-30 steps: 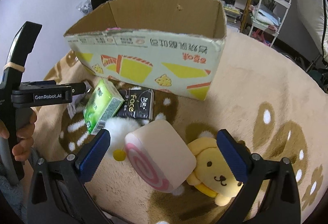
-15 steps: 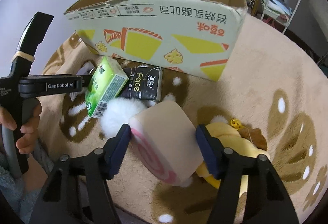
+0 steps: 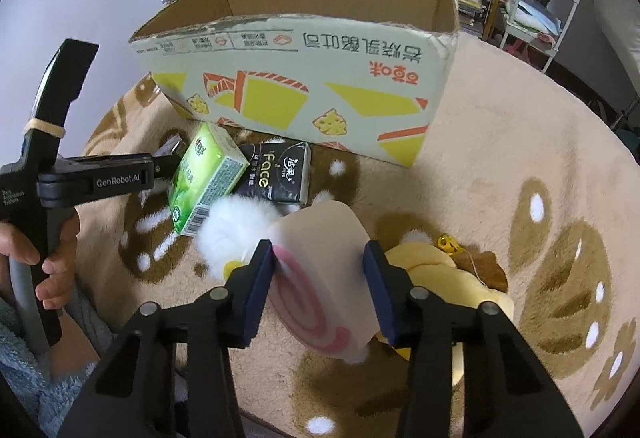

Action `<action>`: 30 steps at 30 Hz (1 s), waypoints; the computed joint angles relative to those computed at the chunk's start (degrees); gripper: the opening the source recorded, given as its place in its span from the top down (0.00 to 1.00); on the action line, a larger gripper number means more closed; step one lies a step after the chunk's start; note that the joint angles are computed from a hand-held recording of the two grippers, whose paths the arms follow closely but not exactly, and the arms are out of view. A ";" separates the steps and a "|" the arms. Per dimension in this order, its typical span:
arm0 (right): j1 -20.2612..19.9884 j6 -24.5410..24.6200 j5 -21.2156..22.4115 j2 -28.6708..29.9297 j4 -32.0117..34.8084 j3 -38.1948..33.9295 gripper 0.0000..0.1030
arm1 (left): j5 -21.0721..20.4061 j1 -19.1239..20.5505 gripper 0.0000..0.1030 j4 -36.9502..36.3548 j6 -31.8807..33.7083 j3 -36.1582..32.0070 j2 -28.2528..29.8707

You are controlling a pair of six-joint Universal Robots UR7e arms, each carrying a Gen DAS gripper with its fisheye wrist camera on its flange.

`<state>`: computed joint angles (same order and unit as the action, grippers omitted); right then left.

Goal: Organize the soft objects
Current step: 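Grasp the bagged purple item with the left tool while the right tool grasps the swirl cushion, then lift the bagged item over the box while the right tool carries the swirl cushion there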

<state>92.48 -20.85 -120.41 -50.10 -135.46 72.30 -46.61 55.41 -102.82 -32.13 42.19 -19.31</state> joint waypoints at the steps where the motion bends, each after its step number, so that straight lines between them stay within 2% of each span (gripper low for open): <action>1: -0.02 0.02 0.07 0.09 0.25 -0.12 0.55 | -0.19 0.05 0.61 0.00 -0.29 0.06 -0.09; 7: -0.45 1.98 1.34 -0.27 0.40 -0.31 0.56 | -0.46 -0.05 0.62 -0.50 -0.44 0.60 -0.70; 12: -0.75 2.72 2.36 -0.36 0.80 -0.64 0.65 | 0.09 0.04 0.66 -0.48 -0.75 0.80 -0.74; 17: -0.85 3.16 2.86 -0.54 -0.18 -0.49 0.70 | 0.69 -0.32 0.71 -3.02 -1.35 2.69 -1.89; 26: -0.44 0.40 3.92 -1.55 -10.13 1.79 0.70 | 1.88 -1.40 0.79 -8.20 -1.28 7.01 -4.35; 30: 0.00 -1.38 5.32 -2.59 -17.68 3.70 0.71 | 1.45 -2.33 0.82 -8.83 -0.10 8.77 -5.29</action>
